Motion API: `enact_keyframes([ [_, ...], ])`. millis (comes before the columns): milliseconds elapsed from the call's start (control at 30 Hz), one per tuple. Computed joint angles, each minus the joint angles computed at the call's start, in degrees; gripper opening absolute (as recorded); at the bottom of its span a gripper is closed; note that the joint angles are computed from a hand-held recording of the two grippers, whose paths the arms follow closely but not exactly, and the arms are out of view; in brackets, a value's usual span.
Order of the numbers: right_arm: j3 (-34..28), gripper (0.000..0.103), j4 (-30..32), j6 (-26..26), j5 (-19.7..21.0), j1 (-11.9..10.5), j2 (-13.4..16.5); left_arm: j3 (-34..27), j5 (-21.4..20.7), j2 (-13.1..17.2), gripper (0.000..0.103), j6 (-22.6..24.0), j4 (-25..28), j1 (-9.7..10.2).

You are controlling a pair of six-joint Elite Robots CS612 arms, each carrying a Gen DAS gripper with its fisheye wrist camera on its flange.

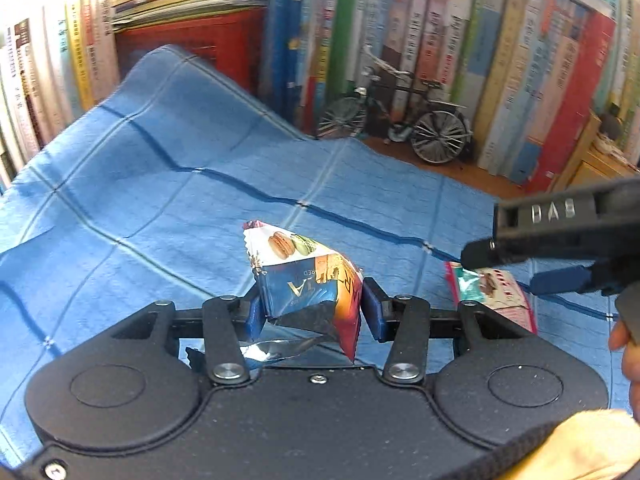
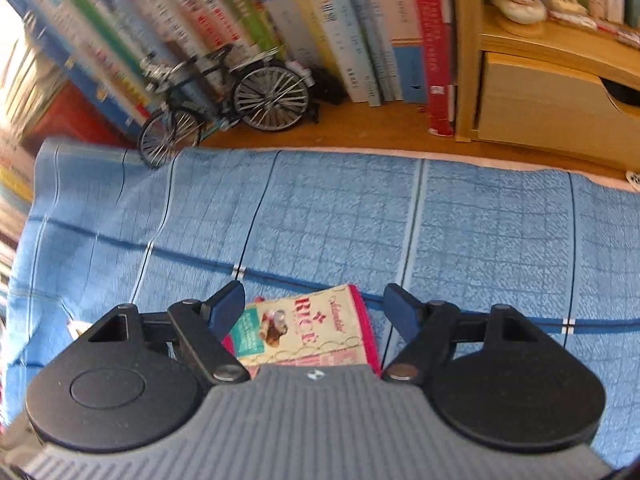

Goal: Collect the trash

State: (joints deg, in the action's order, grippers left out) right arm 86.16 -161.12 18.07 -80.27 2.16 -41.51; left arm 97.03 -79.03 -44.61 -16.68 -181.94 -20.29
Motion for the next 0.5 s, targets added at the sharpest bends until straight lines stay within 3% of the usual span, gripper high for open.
enact_keyframes([
  [333,1.1,0.088,-1.9,-11.8,-5.3,2.2,0.2,1.2,2.2,-1.5,0.046,-2.8,1.1,0.92],
  [500,3.2,0.054,-5.3,-11.7,-6.0,2.2,-0.5,2.0,1.8,-2.3,0.046,-4.0,1.2,1.10],
])
